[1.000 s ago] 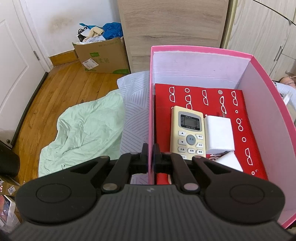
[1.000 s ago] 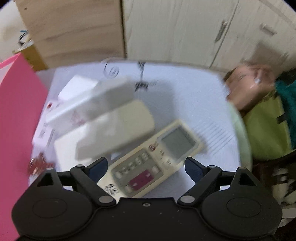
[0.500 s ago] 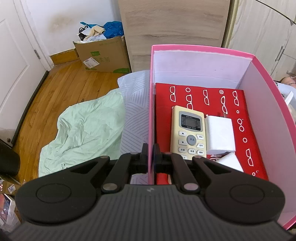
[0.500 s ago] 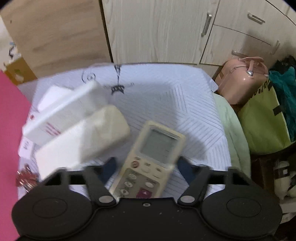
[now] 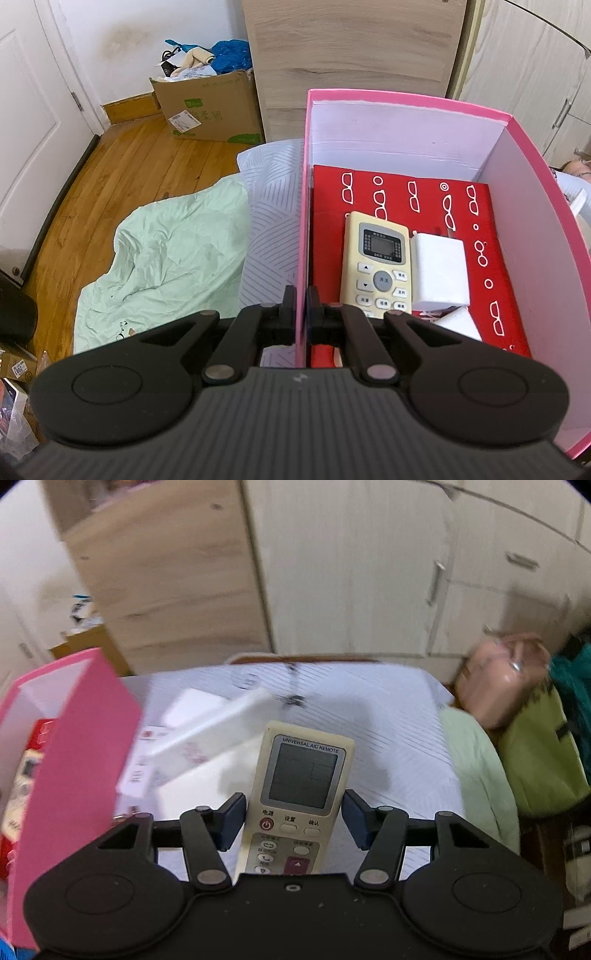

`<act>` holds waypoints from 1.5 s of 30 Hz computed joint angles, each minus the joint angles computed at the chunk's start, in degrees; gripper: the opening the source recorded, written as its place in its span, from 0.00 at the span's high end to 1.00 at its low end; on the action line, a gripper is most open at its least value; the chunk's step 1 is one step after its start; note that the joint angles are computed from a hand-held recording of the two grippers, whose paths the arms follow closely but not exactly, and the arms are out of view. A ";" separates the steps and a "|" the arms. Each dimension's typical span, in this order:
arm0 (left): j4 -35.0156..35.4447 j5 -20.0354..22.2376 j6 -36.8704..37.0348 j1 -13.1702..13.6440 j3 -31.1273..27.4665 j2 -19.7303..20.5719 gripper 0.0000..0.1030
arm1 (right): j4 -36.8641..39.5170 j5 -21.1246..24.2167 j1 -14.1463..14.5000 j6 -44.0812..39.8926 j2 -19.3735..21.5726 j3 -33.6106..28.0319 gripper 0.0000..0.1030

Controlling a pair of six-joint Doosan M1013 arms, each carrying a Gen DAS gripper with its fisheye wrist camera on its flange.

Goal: Organize rigid objects
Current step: 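Carry the AC remote into the pink box and open the right gripper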

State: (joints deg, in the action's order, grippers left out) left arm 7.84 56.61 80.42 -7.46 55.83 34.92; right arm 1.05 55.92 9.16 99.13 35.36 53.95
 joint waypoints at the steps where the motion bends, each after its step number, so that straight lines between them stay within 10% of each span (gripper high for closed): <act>1: 0.01 -0.12 0.18 0.00 0.06 -0.03 0.96 | 0.71 -1.32 0.32 -1.25 -0.61 0.81 0.40; 11: 0.73 -0.54 0.16 -0.12 0.48 -0.22 0.96 | -0.72 -16.77 3.38 -6.37 -6.09 7.89 0.41; 22: 1.15 -0.36 -0.30 -0.24 0.21 -0.05 0.96 | 18.59 -30.56 4.87 -20.91 -9.40 11.97 0.41; 29: 0.98 0.51 -0.86 -0.50 -0.45 0.54 0.96 | 34.51 -18.17 4.96 -32.29 -6.01 6.32 0.41; 36: 0.91 0.20 -0.24 -0.31 -0.13 0.42 0.96 | 27.72 -1.49 6.18 -19.65 2.73 -6.16 0.41; 45: 0.15 -1.29 1.40 0.07 1.22 -0.33 0.96 | 22.58 5.89 7.49 -9.40 10.60 -18.50 0.41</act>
State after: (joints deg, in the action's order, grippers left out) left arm 7.99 55.32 81.82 -7.39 57.06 34.59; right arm 23.63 61.82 16.65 89.73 45.97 35.45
